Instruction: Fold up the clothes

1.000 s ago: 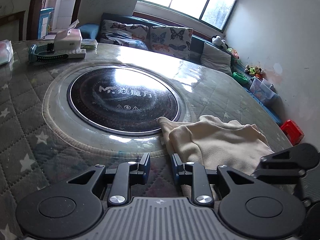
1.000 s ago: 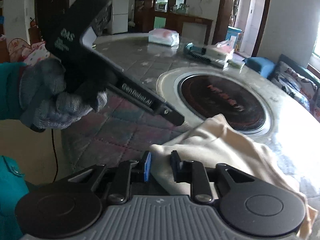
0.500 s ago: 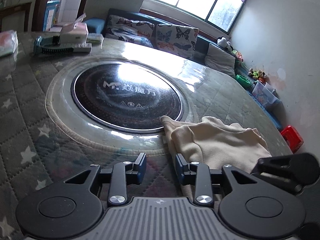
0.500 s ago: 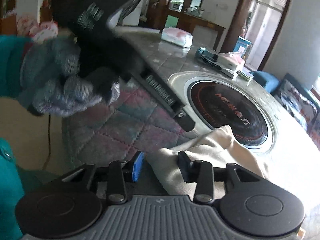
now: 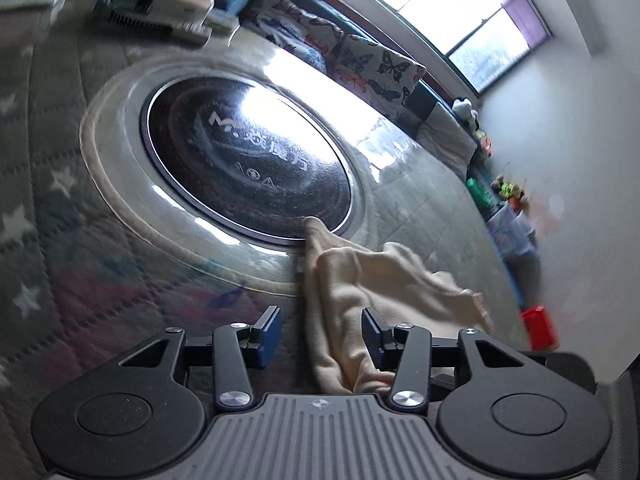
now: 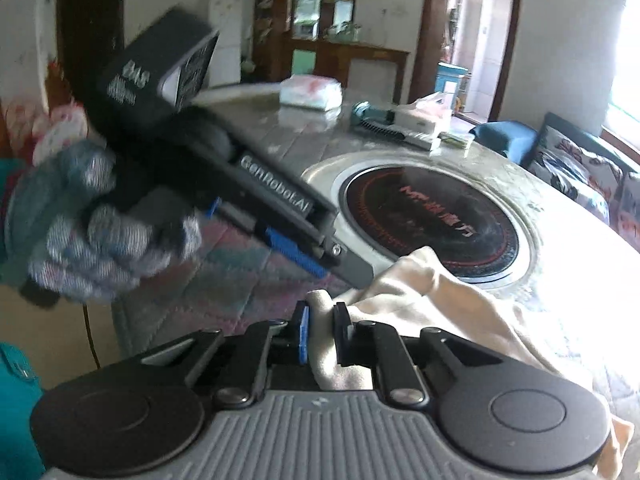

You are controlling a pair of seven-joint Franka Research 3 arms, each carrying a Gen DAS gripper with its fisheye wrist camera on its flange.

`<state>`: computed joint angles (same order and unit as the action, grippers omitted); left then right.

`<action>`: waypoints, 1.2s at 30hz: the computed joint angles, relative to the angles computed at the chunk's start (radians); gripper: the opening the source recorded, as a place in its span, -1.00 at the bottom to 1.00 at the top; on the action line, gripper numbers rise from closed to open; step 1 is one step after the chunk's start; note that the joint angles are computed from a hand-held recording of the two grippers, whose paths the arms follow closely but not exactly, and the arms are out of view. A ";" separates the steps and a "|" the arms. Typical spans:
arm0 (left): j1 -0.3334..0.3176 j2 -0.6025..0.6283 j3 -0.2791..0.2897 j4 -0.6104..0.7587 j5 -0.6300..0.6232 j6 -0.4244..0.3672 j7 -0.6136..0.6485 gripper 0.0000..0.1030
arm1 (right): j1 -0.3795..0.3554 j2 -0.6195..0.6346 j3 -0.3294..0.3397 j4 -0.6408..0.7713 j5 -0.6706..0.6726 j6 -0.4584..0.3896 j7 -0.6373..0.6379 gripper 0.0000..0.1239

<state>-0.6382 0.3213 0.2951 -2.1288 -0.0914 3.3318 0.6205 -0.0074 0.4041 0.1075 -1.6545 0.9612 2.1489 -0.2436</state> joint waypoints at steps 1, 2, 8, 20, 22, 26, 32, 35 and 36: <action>0.041 0.002 -0.042 0.005 -0.001 0.007 -0.016 -0.06 | -0.007 0.001 0.001 0.005 0.011 -0.009 0.002 -0.82; 0.082 0.004 -0.084 0.009 -0.001 0.013 -0.033 -0.06 | -0.013 0.002 0.001 0.011 0.021 -0.017 0.005 -0.83; 0.299 0.032 -0.308 0.037 0.028 0.042 -0.141 -0.03 | -0.036 0.013 0.001 0.047 0.066 -0.055 0.028 -0.83; 0.473 0.101 -0.473 0.103 0.172 0.053 -0.273 -0.65 | -0.048 0.016 -0.006 0.043 0.072 -0.099 0.031 -0.84; 0.436 0.099 -0.436 0.100 0.163 0.059 -0.278 -0.69 | -0.047 0.013 -0.007 0.035 0.066 -0.096 0.024 -0.83; 0.393 0.092 -0.390 0.095 0.152 0.061 -0.272 -0.71 | -0.054 0.020 -0.013 0.044 0.067 -0.103 0.043 -0.78; 0.285 0.087 -0.283 0.114 0.130 0.021 -0.221 -0.71 | -0.067 0.049 -0.031 0.085 0.081 0.000 0.121 -0.71; 0.234 0.081 -0.232 0.113 0.124 0.007 -0.202 -0.71 | -0.071 0.095 -0.039 0.134 0.072 0.117 0.212 -0.70; 0.216 0.079 -0.215 0.111 0.123 0.004 -0.195 -0.71 | -0.073 0.115 -0.040 0.156 0.064 0.157 0.250 -0.70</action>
